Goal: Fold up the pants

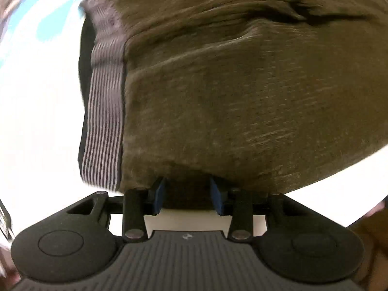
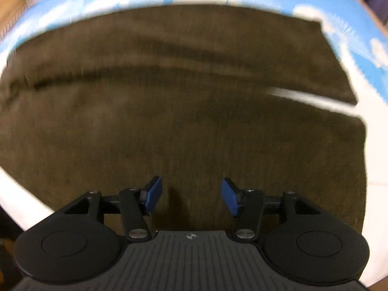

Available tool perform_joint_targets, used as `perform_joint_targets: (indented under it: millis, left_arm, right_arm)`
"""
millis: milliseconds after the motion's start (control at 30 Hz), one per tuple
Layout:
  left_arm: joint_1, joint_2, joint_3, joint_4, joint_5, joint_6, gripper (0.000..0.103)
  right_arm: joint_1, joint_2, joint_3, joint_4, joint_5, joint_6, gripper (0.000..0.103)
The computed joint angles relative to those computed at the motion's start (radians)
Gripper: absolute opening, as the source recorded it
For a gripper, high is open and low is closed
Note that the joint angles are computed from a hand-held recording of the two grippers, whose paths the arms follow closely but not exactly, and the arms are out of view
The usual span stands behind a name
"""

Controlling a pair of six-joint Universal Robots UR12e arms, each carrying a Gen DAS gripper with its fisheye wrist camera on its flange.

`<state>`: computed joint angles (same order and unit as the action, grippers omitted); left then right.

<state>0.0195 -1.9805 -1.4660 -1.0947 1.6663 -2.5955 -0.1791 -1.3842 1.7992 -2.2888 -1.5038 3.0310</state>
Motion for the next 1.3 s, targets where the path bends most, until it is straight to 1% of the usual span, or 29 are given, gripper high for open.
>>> perform_joint_targets:
  millis: [67, 100, 133, 167, 200, 233, 300, 367, 433, 500, 567, 667, 733, 767, 833, 867, 900, 933, 967, 1033, 1067, 1133, 1200, 1267, 1300]
  left_arm:
    - [0.009, 0.003, 0.014, 0.005, -0.055, -0.057, 0.045]
    - [0.015, 0.008, 0.015, 0.023, -0.084, -0.076, 0.045]
    - [0.02, 0.014, 0.012, 0.054, -0.111, -0.09, 0.048]
    - [0.024, 0.017, 0.009, 0.088, -0.137, -0.105, 0.05]
    - [0.028, 0.021, 0.004, 0.129, -0.163, -0.131, 0.055]
    - [0.031, 0.022, 0.001, 0.168, -0.182, -0.154, 0.057]
    - [0.03, 0.016, 0.007, 0.234, -0.212, -0.192, 0.058]
    - [0.028, 0.017, 0.001, 0.299, -0.229, -0.224, 0.058]
    - [0.021, 0.013, -0.004, 0.376, -0.234, -0.254, 0.06]
    - [0.013, 0.011, -0.004, 0.423, -0.241, -0.266, 0.06]
    - [0.001, 0.016, -0.008, 0.447, -0.234, -0.285, 0.06]
    - [-0.013, -0.008, 0.023, 0.445, -0.233, -0.324, 0.06]
    - [-0.027, -0.027, 0.049, 0.447, -0.223, -0.338, 0.06]
    - [-0.031, -0.032, 0.054, 0.449, -0.225, -0.343, 0.059]
    - [-0.045, -0.052, 0.083, 0.444, -0.211, -0.358, 0.058]
    - [-0.047, -0.062, 0.091, 0.441, -0.213, -0.364, 0.057]
    - [-0.048, -0.07, 0.104, 0.433, -0.222, -0.372, 0.051]
    - [-0.051, -0.08, 0.118, 0.431, -0.227, -0.378, 0.042]
    - [-0.054, -0.087, 0.127, 0.431, -0.226, -0.381, 0.037]
    - [-0.058, -0.1, 0.146, 0.43, -0.224, -0.387, 0.013]
    - [-0.058, -0.102, 0.15, 0.43, -0.218, -0.392, 0.009]
    - [-0.058, -0.107, 0.164, 0.42, -0.208, -0.408, 0.002]
    - [-0.051, -0.11, 0.181, 0.391, -0.214, -0.444, 0.001]
    - [-0.038, -0.12, 0.22, 0.325, -0.232, -0.492, 0.001]
    - [-0.032, -0.126, 0.24, 0.31, -0.237, -0.504, 0.002]
  right_arm:
    - [0.016, 0.019, -0.021, 0.083, -0.062, -0.015, 0.058]
    - [0.024, 0.025, -0.027, 0.096, -0.094, -0.02, 0.058]
    - [0.029, 0.029, -0.028, 0.087, -0.118, -0.022, 0.057]
    - [0.03, 0.028, -0.024, 0.049, -0.122, -0.014, 0.057]
    - [0.027, 0.024, -0.019, 0.006, -0.106, 0.004, 0.057]
    - [0.023, 0.02, -0.014, -0.037, -0.086, 0.03, 0.057]
    - [0.014, 0.013, -0.003, -0.143, -0.053, 0.094, 0.057]
    - [0.015, 0.009, 0.002, -0.251, -0.043, 0.15, 0.057]
    - [0.012, 0.01, 0.001, -0.335, -0.02, 0.202, 0.057]
    - [0.01, 0.016, -0.003, -0.412, 0.009, 0.258, 0.057]
    - [0.019, 0.026, -0.013, -0.472, 0.001, 0.283, 0.057]
    - [0.034, 0.045, -0.029, -0.538, -0.026, 0.288, 0.056]
    - [0.04, 0.061, -0.041, -0.565, -0.031, 0.292, 0.052]
    - [0.042, 0.067, -0.047, -0.584, -0.029, 0.288, 0.048]
    - [0.049, 0.081, -0.056, -0.624, -0.042, 0.264, 0.046]
    - [0.055, 0.09, -0.062, -0.645, -0.055, 0.245, 0.046]
    - [0.059, 0.096, -0.066, -0.665, -0.062, 0.232, 0.045]
    - [0.063, 0.102, -0.07, -0.683, -0.069, 0.221, 0.045]
    - [0.066, 0.109, -0.076, -0.699, -0.073, 0.211, 0.045]
    - [0.072, 0.116, -0.085, -0.71, -0.082, 0.204, 0.045]
    - [0.074, 0.119, -0.089, -0.715, -0.084, 0.206, 0.045]
    - [0.077, 0.124, -0.097, -0.722, -0.085, 0.21, 0.044]
    - [0.075, 0.126, -0.104, -0.717, -0.067, 0.213, 0.035]
    - [0.075, 0.127, -0.105, -0.72, -0.059, 0.211, 0.028]
    - [0.074, 0.127, -0.105, -0.719, -0.054, 0.205, 0.027]
